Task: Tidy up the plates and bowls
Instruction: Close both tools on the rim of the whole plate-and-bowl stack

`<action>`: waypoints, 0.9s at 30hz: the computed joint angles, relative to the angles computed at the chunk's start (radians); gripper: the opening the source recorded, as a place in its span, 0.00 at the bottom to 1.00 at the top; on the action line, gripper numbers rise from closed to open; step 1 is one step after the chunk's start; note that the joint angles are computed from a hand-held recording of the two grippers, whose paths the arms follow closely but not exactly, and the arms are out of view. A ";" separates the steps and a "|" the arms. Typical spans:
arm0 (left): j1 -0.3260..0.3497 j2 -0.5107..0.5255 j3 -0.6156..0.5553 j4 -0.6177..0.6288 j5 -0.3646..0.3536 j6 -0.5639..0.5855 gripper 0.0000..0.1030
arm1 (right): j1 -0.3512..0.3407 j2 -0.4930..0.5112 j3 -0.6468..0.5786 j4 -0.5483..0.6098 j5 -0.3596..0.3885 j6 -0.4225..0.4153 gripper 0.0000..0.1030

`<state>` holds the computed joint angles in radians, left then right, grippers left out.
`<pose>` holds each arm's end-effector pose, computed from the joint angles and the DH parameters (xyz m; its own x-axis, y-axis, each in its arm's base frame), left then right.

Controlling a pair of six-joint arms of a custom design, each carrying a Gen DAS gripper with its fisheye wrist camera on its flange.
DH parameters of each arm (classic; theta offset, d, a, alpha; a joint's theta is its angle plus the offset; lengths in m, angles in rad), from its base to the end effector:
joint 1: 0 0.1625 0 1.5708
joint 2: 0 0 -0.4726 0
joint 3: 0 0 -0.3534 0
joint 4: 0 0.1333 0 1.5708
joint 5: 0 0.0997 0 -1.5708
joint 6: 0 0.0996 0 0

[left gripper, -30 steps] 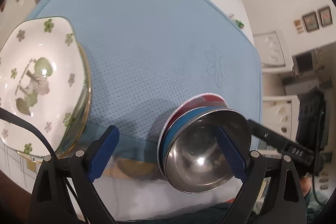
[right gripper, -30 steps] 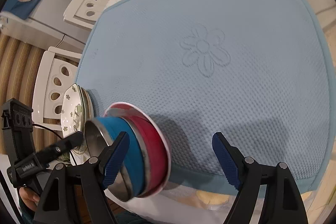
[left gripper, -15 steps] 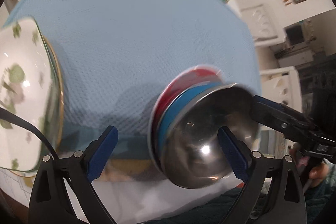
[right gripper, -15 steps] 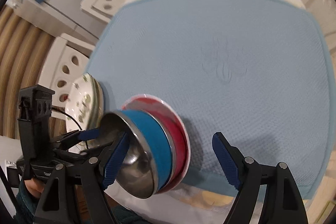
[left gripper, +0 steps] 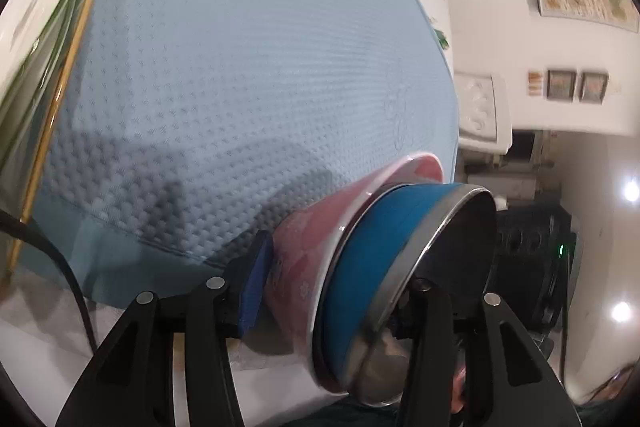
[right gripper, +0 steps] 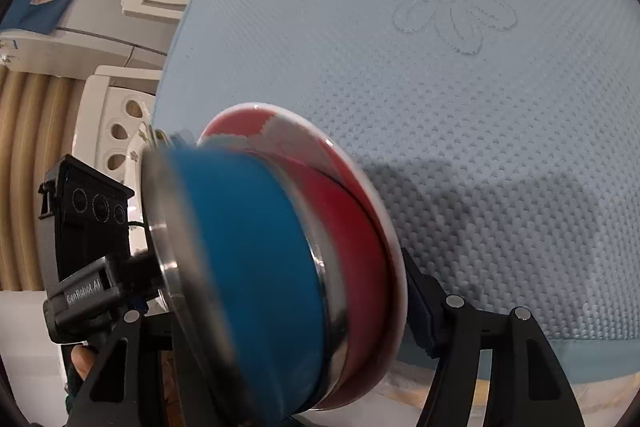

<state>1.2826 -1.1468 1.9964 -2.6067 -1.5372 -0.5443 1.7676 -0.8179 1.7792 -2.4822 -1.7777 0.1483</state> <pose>-0.0237 -0.5606 0.2485 -0.9659 -0.2500 0.0677 -0.2582 0.9500 -0.1755 0.2319 -0.5861 0.1153 -0.9761 -0.0545 0.2103 -0.0516 0.9985 0.0190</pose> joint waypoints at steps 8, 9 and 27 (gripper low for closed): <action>-0.066 -0.002 0.007 0.009 0.106 -0.007 0.43 | -0.012 -0.023 0.018 -0.053 0.034 -0.001 0.55; -0.073 -0.006 0.014 0.005 0.120 -0.001 0.43 | -0.008 -0.028 0.021 -0.057 0.029 -0.011 0.55; -0.125 -0.066 -0.045 0.052 0.223 -0.023 0.43 | 0.091 0.019 -0.138 0.083 0.033 -0.040 0.55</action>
<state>1.1575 -1.2132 1.9510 -2.5551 -1.3143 -0.5675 1.8586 -0.7984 1.6412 -2.3993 -1.7446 0.1080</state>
